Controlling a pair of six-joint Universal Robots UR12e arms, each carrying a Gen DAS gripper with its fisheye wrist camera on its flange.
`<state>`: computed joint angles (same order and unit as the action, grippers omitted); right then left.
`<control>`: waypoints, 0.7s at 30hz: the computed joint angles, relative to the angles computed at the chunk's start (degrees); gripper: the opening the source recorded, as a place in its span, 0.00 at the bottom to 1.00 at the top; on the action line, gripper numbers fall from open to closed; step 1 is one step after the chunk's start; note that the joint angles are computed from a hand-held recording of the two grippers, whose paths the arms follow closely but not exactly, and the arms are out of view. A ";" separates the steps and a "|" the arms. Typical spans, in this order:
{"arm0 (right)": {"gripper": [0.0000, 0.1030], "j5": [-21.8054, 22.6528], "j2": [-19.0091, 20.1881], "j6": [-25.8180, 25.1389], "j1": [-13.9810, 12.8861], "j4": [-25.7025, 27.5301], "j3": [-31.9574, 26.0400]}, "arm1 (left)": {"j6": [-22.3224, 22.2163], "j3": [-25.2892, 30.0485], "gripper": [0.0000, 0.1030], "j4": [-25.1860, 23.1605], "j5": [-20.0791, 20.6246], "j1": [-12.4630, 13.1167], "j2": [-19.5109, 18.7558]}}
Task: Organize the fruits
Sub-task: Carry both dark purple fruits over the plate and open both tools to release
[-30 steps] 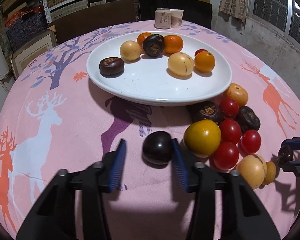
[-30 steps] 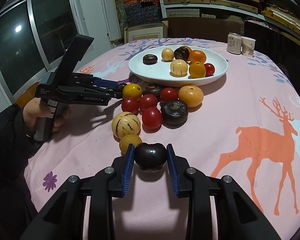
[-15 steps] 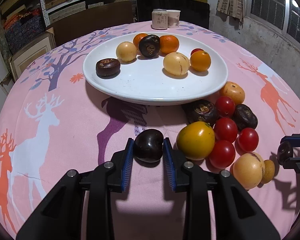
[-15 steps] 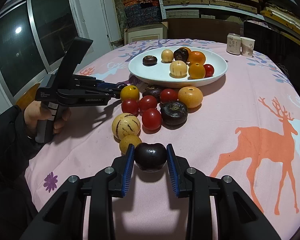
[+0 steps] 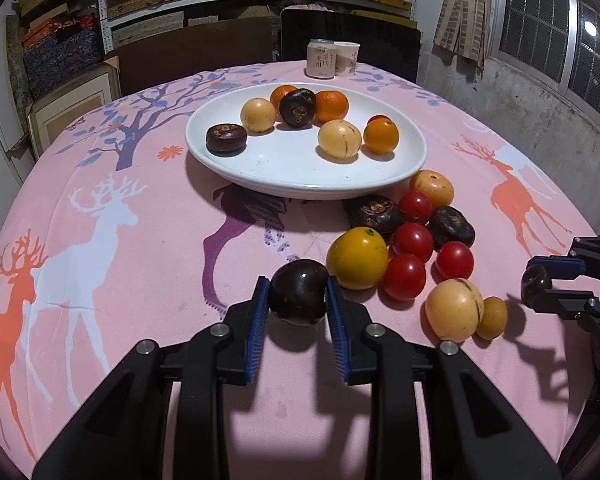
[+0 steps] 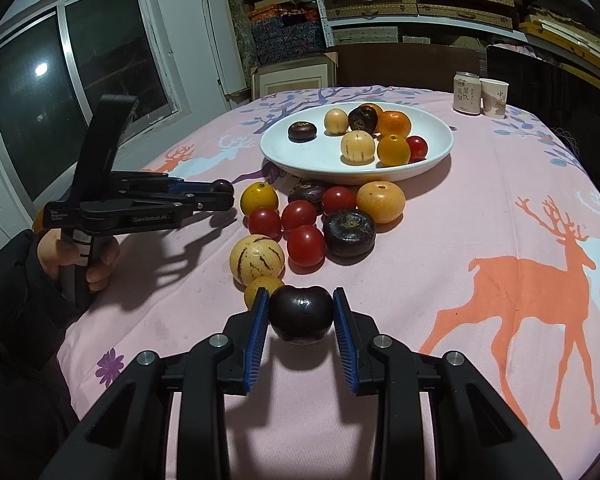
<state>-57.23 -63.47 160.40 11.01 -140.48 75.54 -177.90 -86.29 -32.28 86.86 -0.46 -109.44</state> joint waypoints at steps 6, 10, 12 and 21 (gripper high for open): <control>0.31 0.76 0.04 0.45 -0.22 -0.22 0.06 | -1.88 -0.40 0.27 0.03 1.88 -0.15 0.37; 0.31 0.45 0.09 0.26 -0.14 -0.33 0.03 | -2.20 -0.82 0.27 0.48 1.98 -0.21 0.70; 0.31 0.38 0.15 0.42 -0.15 -0.28 -0.04 | -2.50 -1.11 0.27 0.75 1.88 -0.20 0.92; 0.31 -0.68 0.40 1.09 0.00 0.51 -0.60 | -3.91 -1.70 0.27 2.01 3.22 -0.43 1.45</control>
